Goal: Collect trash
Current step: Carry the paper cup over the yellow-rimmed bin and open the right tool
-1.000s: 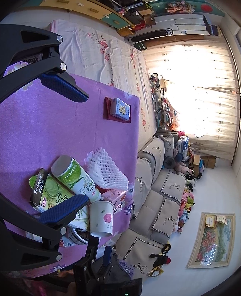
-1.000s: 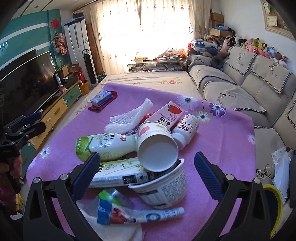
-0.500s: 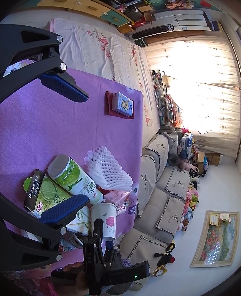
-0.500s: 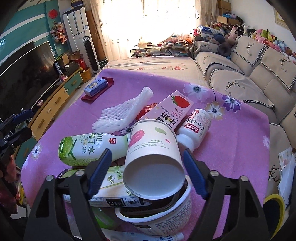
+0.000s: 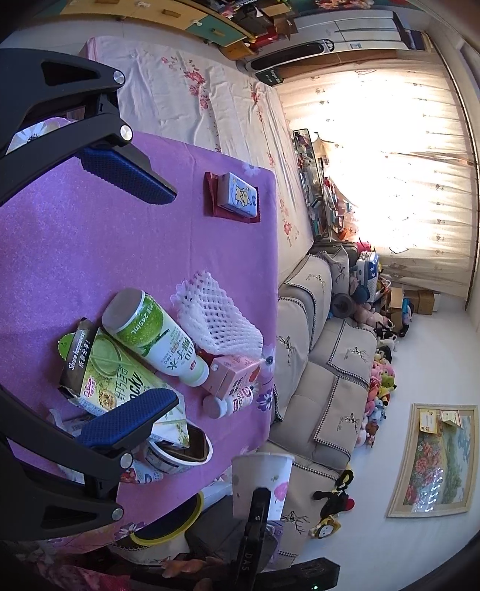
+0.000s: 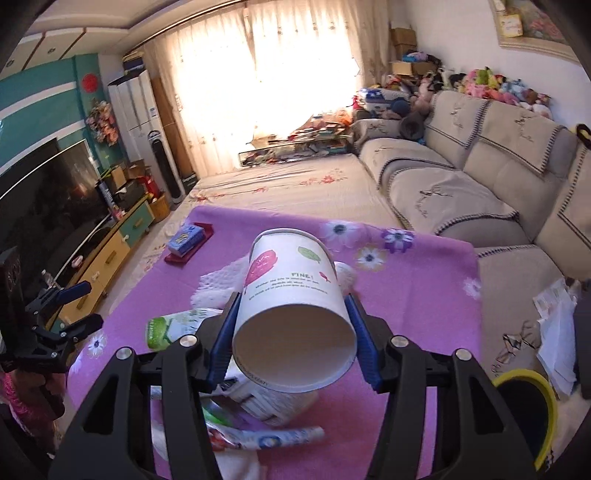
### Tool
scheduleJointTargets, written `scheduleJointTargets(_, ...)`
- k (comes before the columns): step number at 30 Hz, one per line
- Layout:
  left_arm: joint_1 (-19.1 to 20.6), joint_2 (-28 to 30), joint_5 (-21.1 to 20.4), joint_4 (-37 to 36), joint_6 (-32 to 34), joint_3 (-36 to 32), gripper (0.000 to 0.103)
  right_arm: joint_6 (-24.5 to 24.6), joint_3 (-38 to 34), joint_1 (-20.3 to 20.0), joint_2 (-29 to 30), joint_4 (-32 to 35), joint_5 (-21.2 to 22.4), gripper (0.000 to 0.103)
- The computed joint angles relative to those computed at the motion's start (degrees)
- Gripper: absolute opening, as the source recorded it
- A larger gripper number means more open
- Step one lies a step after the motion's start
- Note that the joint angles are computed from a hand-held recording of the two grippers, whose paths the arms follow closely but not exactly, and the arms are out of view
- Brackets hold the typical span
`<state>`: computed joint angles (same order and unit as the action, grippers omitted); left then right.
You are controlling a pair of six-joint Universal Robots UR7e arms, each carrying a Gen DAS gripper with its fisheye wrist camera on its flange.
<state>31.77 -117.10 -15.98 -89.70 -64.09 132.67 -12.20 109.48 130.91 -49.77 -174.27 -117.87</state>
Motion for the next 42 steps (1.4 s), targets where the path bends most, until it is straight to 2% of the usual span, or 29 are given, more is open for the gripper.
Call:
scheduleJointTargets(5, -1.17, 1.55, -1.15, -4.30, 3.78, 0.75, 0.098, 8.67, 8.40, -5.57, -8.67, 0.98, -12.66, 0.055)
scheduleJointTargets(7, -1.42, 2.73, -1.50, -7.20, 6.06, 1.12, 0.098, 11.60, 11.10, -9.00, -11.12, 2.45, -16.04, 0.055)
scheduleJointTargets(9, -1.45, 3.92, -2.11, -10.72, 8.60, 1.61, 0.098, 14.37, 12.84, -13.00, -12.67, 4.50, -17.57, 0.055)
scheduleJointTargets(13, -1.43, 6.62, -3.39, -15.95, 12.02, 2.17, 0.098, 16.08, 14.17, -20.96, -13.15, 7.72, -17.99, 0.055)
scheduleJointTargets(19, -1.13, 9.57, -5.36, -18.86, 14.45, 1.98, 0.098, 17.98, 12.34, -26.81, -10.77, 12.08, -18.51, 0.057)
scheduleJointTargets(21, -0.60, 10.35, -6.40, -20.68, 16.13, 1.99, 0.098, 17.71, 12.52, -27.39, -10.48, 10.94, -18.23, 0.066)
scheduleJointTargets(27, 0.92, 12.29, -8.73, -25.78, 21.94, 2.13, 0.098, 17.05, 13.92, -25.54, -10.94, 8.00, -18.79, 0.067)
scheduleJointTargets(32, 2.15, 13.42, -10.69, -28.72, 29.52, 2.30, 0.098, 15.93, 16.07, -23.49, -12.44, 5.79, -17.65, 0.068)
scheduleJointTargets(36, 2.85, 13.84, -13.49, -27.73, 35.01, 1.83, 0.084, 15.57, 17.10, -21.79, -12.90, 5.05, -16.86, 0.068)
scheduleJointTargets(39, 3.34, 14.37, -13.06, -25.25, 36.72, 1.51, 0.074, 15.11, 16.99, -21.08, -12.69, 4.81, -15.91, 0.069)
scheduleJointTargets(42, 4.59, 14.60, -14.20, -25.78, 40.17, 1.46, 0.068, 15.16, 16.48, -19.88, -12.32, 5.27, -15.40, 0.069)
